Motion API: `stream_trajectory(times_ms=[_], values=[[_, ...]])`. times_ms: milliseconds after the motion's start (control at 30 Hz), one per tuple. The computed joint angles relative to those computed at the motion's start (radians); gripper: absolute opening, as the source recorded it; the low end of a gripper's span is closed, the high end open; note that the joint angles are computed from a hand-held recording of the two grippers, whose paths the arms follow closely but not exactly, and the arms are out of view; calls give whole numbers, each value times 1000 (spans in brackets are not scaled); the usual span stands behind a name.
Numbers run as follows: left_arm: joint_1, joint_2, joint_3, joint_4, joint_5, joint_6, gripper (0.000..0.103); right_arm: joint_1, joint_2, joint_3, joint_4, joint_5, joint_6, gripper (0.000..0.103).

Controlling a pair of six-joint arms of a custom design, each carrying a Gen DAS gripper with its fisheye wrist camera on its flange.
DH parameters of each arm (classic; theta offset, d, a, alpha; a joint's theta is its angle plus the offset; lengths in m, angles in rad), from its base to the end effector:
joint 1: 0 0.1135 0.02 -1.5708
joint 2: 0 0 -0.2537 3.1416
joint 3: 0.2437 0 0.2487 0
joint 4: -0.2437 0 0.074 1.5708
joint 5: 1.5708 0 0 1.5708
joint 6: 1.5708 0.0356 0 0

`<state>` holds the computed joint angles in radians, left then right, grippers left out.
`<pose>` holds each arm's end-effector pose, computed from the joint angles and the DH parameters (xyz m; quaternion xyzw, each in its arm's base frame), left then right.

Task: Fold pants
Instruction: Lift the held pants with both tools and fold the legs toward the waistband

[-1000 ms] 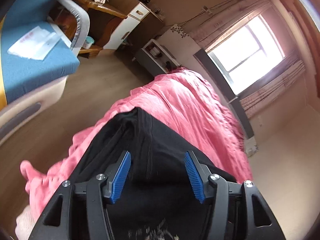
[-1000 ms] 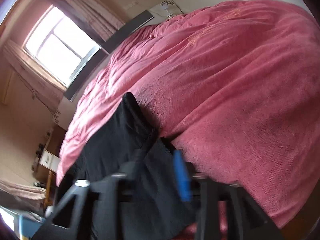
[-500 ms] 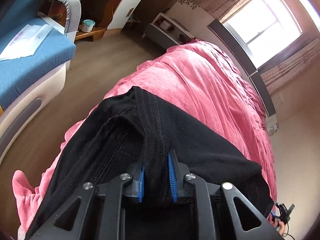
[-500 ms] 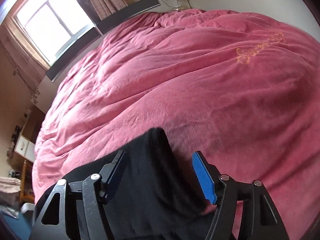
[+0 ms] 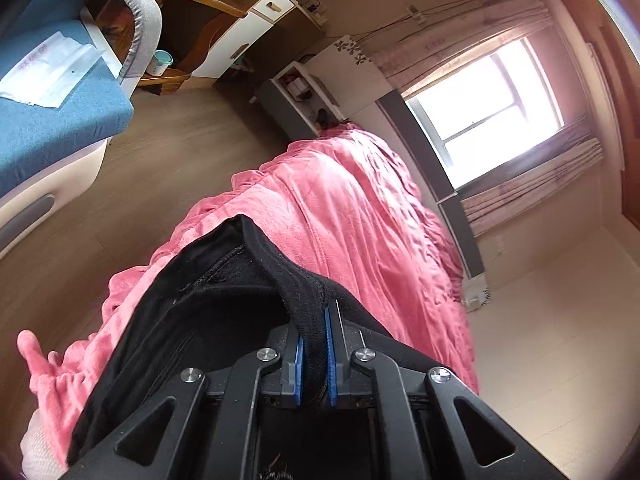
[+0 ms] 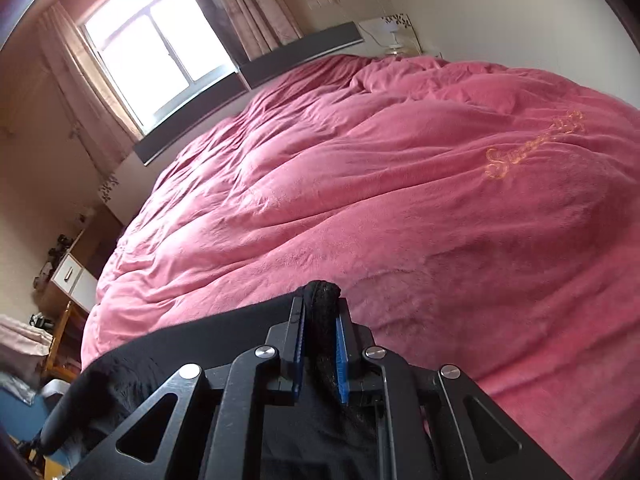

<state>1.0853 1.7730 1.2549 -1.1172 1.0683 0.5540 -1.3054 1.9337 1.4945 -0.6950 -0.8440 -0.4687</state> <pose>0.1697 0.2547 0.2037 -0.2417 0.8258 -0.3676 0.3530 0.1294 -0.3745 0.2139 0.2808 0.8498 0.0994 0.4348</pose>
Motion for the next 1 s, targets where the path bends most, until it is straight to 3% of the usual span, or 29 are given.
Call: stream_trajectory(times_ms=[167,300,367,500,533,633,700,767,833,900,1000], values=[[164,149,132,-234,-6,225,6,-163,0,-20,-151,-145,-207,11],[252,256,180,-273,-83,306,5,-261,53,-20,-274,-162,-392,11],[270,265,148,-221,-133,312,4,-290,91,-22,-305,-145,-437,14],[283,228,31,-59,-209,313,4,-325,121,-108,-179,-30,-349,25],[286,218,5,-23,-219,300,5,-337,128,-127,-153,-16,-317,33],[315,196,-41,22,-205,274,8,-393,125,-179,-123,-47,-250,44],[355,123,-104,99,-170,232,33,-431,85,-238,-89,-72,-200,50],[416,-32,-246,300,-114,97,36,-469,32,-308,-53,-99,-162,58],[464,-208,-398,530,-120,-92,40,-500,-51,-405,54,-72,-44,61],[486,-286,-447,550,-82,-110,45,-517,-135,-492,166,-6,112,63],[420,-381,-482,367,-51,117,54,-522,-117,-449,-4,-112,17,63]])
